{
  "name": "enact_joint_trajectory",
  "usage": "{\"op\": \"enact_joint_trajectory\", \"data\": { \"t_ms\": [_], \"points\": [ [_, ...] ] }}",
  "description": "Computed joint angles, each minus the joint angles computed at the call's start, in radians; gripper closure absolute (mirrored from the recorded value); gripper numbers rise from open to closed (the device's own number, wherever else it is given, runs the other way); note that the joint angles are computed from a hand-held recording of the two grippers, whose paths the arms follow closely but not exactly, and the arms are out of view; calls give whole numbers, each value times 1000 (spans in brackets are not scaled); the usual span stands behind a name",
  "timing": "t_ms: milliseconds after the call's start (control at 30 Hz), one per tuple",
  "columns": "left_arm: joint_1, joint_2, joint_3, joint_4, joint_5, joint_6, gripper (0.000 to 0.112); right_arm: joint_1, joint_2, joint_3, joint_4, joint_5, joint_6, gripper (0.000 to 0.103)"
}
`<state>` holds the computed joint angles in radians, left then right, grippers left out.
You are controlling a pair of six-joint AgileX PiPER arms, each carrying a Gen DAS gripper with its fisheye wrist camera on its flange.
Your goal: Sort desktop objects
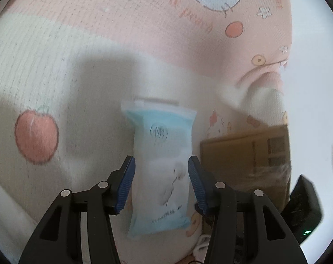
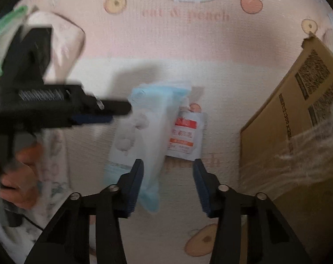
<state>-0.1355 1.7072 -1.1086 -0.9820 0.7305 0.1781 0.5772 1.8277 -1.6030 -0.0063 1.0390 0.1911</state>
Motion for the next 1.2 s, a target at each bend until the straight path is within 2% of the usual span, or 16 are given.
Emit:
{"op": "enact_joint_trajectory", "data": {
  "t_ms": [33,133,300,400,433,500,600,667,767,867,933,1000,1100,1200],
  "points": [
    [12,7,-1,-19,-4,24,59,6,18,-18,-30,19,20,66],
    [38,32,-21,-24,13,56,69,10,61,-58,-59,59,45,66],
    [36,126,-139,38,96,28,75,7,104,-102,-17,100,3,66],
    [13,167,-225,109,143,15,75,6,90,-77,42,66,-66,66],
    [11,186,-267,141,187,30,77,4,89,-73,70,62,-93,66],
    [13,200,-296,121,216,72,78,9,94,-73,95,57,-109,66],
    [29,268,-383,73,319,125,78,3,98,-63,156,25,-146,66],
    [30,311,-445,90,357,112,78,-7,103,-62,196,5,-155,66],
    [18,310,-473,152,340,76,78,-19,111,-73,234,-5,-177,66],
    [26,237,-402,173,268,60,78,-33,88,-53,274,-29,-231,66],
    [30,189,-362,220,226,18,73,-43,68,-32,295,-36,-263,66],
    [44,175,-353,224,235,28,68,-58,47,-3,318,-37,-281,65],
    [85,183,-345,164,293,101,63,-102,16,58,363,-53,-306,63],
    [111,207,-338,121,328,137,61,-158,-47,182,459,-125,-328,47]
  ]
}}
